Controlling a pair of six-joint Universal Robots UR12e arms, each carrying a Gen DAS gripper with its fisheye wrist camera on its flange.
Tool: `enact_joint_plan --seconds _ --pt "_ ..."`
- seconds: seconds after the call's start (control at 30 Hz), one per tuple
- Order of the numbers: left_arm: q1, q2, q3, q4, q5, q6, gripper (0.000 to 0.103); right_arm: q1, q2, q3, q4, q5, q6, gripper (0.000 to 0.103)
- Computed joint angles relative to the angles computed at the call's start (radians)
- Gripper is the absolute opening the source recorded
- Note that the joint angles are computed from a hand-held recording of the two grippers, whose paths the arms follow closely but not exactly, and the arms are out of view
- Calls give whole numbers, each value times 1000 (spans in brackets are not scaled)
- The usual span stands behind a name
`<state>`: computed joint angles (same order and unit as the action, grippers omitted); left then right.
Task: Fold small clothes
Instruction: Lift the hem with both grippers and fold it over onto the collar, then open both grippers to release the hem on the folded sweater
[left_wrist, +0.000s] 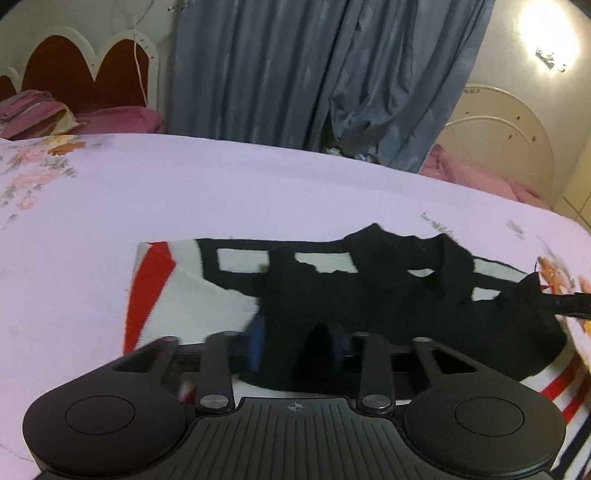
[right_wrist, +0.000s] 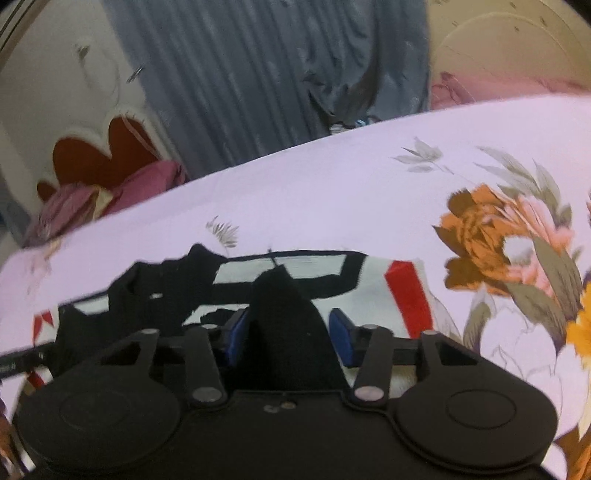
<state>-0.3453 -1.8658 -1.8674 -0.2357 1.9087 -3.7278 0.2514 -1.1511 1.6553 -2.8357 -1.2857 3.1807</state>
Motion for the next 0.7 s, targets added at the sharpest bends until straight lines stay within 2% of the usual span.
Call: enact_joint_plan --seconds 0.03,0.07,0.17,0.3,0.47,0.7 --pt "-2 1 -3 0 10 1 12 3 -1 0 1 -10 -23 27" --pt "-3 3 -7 1 24 -2 7 6 -2 0 4 -18 -45 19" --pt "-1 7 -27 46 39 -23 3 3 -5 9 -12 -16 -72 7" --pt "-12 1 -32 103 81 4 2 -1 -10 23 -60 -11 -69 6" --pt "-22 -13 -24 158 163 -17 2 -1 0 18 -165 -25 -15 6" --pt "-25 -38 -5 104 232 -55 2 17 35 -16 -153 -94 -15 5"
